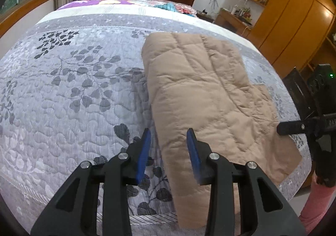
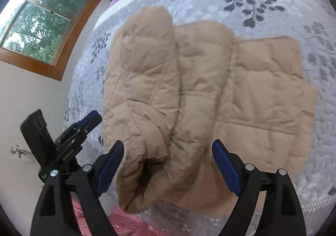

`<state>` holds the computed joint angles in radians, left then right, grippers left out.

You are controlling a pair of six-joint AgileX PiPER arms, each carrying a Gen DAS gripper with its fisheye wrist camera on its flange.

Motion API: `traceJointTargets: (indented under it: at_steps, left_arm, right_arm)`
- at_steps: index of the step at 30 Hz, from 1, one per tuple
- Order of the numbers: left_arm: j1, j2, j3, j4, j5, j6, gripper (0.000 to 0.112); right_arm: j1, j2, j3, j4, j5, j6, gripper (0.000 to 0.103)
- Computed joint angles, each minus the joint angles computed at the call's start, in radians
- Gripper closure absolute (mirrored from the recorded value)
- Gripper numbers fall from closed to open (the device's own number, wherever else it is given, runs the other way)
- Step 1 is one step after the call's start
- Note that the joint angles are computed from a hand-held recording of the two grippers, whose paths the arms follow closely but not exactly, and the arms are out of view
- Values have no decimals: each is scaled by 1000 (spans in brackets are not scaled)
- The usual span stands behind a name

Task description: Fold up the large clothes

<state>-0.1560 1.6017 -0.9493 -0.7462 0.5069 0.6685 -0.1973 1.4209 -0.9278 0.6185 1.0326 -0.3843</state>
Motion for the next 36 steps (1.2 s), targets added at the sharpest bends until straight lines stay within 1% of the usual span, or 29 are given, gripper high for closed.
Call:
traceJointTargets:
  at_steps: [2,3,4,5,6,7,10,13,15,17,22,26,29,30,33,35,36]
  left_arm:
    - [-7,20,-14,8,-4,-10,77]
    - [-7,22,-18,7,-1,-9,77]
    - [-7,24,-20,5,-2,-7,76]
    - [-8,25,-21,5,-3,-5,76]
    - [-9,25,-21,7,-6,-6,75]
    - [-10,27,-22,11,-9,-9,75]
    - [-9,27,-25,11,-2,-14,75]
    - [-17,19,-21,11,-6,-16,75]
    - [-27,12,-17,11,-9,-13,75]
    - [-38,3,-14,19,-16,-20,75]
    - [-71,-34,0,51,-43,-52,75]
    - [-100,-65,10,64,-56,-65,74]
    - [-124,-80,11,69,-59,-68,73]
    - [-135,-85,12,69,-61,-66,73]
    - [-165,-86,12,82,-69,-76,73]
    - [-193,-73,7,99,-74,-93,73]
    - [-201,-67,5,103,-75,-97,73]
  right_arm:
    - [41,16,1,-33,-33,42,17]
    - [54,16,4,-48,-41,58,21]
    - [65,19,8,-53,-50,64,32]
    - [73,26,13,-51,-53,59,38]
    - [83,24,18,-54,-58,66,47]
    - [91,16,28,-51,-70,61,59]
    - [127,-27,56,-78,-113,69,69]
    - [169,-84,80,-119,-146,96,77]
    - [186,-135,95,-140,-150,101,79]
    - [185,-183,101,-152,-136,102,80]
    - [151,-332,108,-173,-78,91,81]
    - [129,-425,88,-200,-34,98,81]
    - [67,-501,83,-199,12,69,81]
    - [56,-509,85,-198,15,63,81]
    - [-62,-530,104,-150,59,-25,81]
    - [-181,-530,134,-100,88,-118,81]
    - [-206,-526,147,-90,86,-137,81]
